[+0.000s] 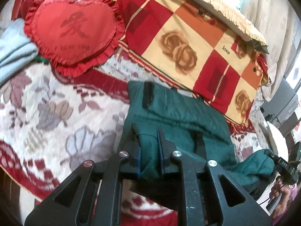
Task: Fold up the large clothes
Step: 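Grasp the hem with both grippers and lift it toward the collar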
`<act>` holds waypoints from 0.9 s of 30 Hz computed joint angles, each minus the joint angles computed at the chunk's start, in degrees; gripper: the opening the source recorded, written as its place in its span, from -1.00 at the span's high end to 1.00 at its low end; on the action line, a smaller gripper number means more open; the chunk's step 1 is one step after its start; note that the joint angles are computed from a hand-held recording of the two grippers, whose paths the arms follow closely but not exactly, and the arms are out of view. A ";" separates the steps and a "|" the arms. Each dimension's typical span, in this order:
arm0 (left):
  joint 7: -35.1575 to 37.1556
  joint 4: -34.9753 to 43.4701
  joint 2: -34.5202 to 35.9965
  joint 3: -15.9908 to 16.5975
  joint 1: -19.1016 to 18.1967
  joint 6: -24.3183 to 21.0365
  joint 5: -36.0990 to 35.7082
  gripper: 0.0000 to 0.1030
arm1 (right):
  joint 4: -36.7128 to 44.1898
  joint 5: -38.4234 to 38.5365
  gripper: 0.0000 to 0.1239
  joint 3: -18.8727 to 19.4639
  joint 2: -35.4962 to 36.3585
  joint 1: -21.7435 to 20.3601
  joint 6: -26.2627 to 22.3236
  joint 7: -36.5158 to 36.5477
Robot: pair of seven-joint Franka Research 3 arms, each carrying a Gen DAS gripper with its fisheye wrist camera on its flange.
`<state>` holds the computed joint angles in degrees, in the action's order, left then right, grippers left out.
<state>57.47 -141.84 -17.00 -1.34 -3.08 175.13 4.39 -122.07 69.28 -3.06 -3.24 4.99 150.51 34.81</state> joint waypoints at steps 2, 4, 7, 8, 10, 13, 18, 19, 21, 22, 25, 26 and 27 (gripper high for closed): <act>-2.24 2.81 2.30 -2.40 3.04 -0.35 2.48 0.74 | 2.39 -0.63 0.74 0.20 2.15 -0.01 0.73 1.28; -4.41 4.93 4.21 -3.73 4.97 -0.58 4.60 0.74 | 4.51 -1.17 0.74 0.60 4.06 -0.24 1.33 2.42; -9.57 8.48 7.34 -6.44 8.63 -1.09 10.65 0.74 | 8.03 -3.99 0.74 1.53 7.30 -0.52 2.95 4.76; -11.85 9.84 8.47 -7.36 9.87 -1.49 13.68 0.74 | 9.10 -5.17 0.74 1.81 8.28 -0.66 3.17 5.84; -15.14 12.17 10.33 -7.76 10.54 -2.45 18.01 0.74 | 11.36 -7.71 0.74 2.35 10.39 -0.94 3.59 8.17; -17.76 15.86 13.21 -6.72 9.72 -4.17 21.74 0.74 | 14.64 -11.24 0.74 3.17 13.40 -1.52 4.07 12.15; -20.00 22.37 18.30 -4.49 7.65 -7.41 24.25 0.74 | 20.62 -19.11 0.74 4.13 18.66 -1.76 5.58 20.19; -20.24 23.60 19.25 -4.11 7.25 -8.13 24.51 0.74 | 21.60 -20.36 0.74 4.37 19.45 -1.96 5.57 21.33; -21.81 26.75 21.74 -3.17 6.44 -9.72 26.18 0.74 | 24.82 -24.38 0.74 4.21 22.05 -1.81 5.44 25.19; -22.64 27.95 22.64 -2.72 5.96 -10.51 27.14 0.74 | 25.93 -25.83 0.74 4.33 22.98 -1.95 5.44 26.52; -23.64 32.49 26.52 -1.67 5.05 -12.65 28.03 0.74 | 30.91 -31.44 0.74 4.00 27.03 -1.82 4.89 31.67; -22.99 34.35 28.15 -1.62 4.98 -13.46 27.13 0.74 | 33.01 -33.13 0.74 3.91 28.64 -1.87 4.11 33.36; -22.48 35.51 29.13 -1.51 4.85 -14.07 26.49 0.74 | 35.37 -34.92 0.74 3.78 30.40 -1.85 3.08 35.05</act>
